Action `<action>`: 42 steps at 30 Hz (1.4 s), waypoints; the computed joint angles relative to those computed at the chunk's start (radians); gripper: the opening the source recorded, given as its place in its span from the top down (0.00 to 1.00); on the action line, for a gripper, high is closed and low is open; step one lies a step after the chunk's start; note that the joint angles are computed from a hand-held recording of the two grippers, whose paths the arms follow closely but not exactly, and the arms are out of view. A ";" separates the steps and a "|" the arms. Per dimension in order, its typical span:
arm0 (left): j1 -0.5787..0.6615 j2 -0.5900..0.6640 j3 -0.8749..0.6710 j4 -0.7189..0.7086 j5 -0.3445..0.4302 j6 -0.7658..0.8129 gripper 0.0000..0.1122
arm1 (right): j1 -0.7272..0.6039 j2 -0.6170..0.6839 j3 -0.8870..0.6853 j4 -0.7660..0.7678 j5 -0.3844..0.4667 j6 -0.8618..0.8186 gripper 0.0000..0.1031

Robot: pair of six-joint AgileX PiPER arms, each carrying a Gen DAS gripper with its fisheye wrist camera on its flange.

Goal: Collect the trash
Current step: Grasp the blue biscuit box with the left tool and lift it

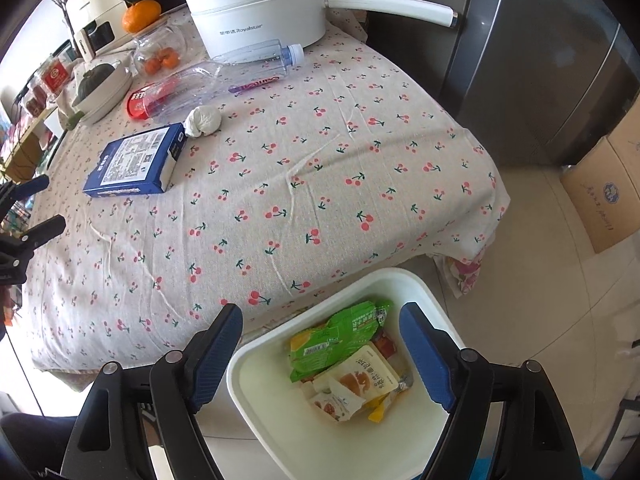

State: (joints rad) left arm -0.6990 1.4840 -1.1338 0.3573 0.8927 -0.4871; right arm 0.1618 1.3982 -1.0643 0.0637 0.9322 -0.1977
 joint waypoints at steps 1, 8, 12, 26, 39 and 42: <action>0.022 0.025 -0.018 -0.023 0.008 0.099 0.09 | 0.007 0.013 -0.012 -0.005 0.000 0.005 0.20; 0.243 0.155 -0.115 -0.313 -0.016 0.631 0.09 | 0.029 0.098 -0.099 0.002 0.018 0.023 0.20; 0.341 0.231 -0.178 -0.473 -0.004 0.826 0.09 | 0.029 0.140 -0.131 0.010 0.022 0.037 0.20; 0.456 0.505 -0.480 -0.725 0.283 0.999 0.09 | -0.036 0.213 -0.156 0.063 0.062 0.032 0.20; 0.252 0.377 -0.310 -0.587 0.199 0.764 0.09 | 0.014 0.177 -0.135 0.084 0.064 0.023 0.20; 0.151 0.368 -0.281 -0.444 0.163 0.633 0.09 | 0.024 0.172 -0.130 0.078 0.058 0.040 0.20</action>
State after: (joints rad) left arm -0.5477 1.8519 -1.4150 -0.0866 1.0556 0.1456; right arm 0.1861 1.5700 -1.1948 0.1415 0.9901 -0.1582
